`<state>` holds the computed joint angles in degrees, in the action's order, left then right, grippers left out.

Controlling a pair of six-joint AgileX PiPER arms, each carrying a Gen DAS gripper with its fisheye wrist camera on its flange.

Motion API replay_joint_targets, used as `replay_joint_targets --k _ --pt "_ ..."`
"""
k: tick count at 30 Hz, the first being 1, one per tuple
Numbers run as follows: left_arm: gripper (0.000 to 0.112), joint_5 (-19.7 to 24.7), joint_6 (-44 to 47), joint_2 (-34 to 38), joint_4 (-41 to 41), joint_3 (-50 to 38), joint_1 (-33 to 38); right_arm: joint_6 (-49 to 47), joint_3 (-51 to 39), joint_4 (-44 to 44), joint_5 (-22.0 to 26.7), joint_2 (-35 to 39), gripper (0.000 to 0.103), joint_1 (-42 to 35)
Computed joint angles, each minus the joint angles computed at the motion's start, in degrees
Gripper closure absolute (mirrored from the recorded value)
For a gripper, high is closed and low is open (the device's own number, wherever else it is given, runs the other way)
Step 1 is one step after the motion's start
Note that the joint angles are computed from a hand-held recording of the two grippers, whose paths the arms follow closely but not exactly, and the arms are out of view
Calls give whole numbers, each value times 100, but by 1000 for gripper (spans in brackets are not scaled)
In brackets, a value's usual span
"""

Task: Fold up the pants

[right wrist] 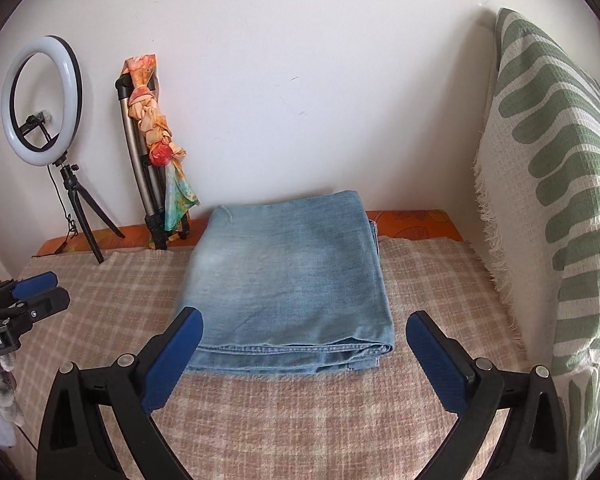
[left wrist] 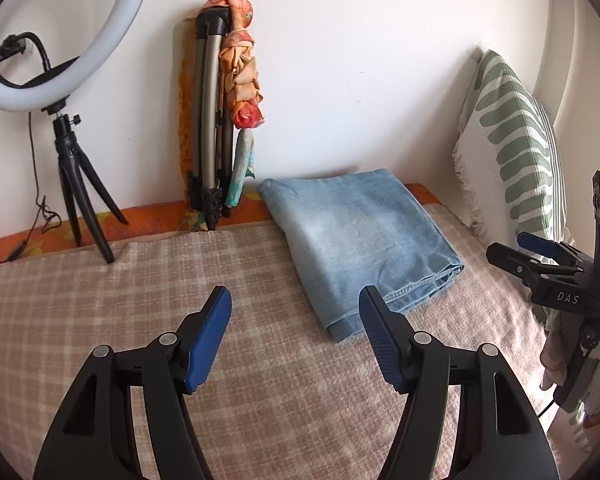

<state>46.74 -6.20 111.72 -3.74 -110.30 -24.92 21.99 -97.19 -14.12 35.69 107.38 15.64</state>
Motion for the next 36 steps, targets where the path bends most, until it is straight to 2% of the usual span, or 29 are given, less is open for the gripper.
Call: replay_joint_targets --k 6,16,26,36 --pt "40 -403 -180 -961 204 1301 -83 1192 979 -1075 -153 -680 0 518" --pt "37 -959 -560 -2327 613 3055 -289 2986 2104 -2446 -88 -1544 0 1330" --pt "35 -1221 -726 -3269 720 4081 -327 4557 2788 -3684 380 -1989 0 2296" --pt "33 -1460 -784 -3640 666 4603 -212 5628 3161 -4455 705 -2055 0 2953"
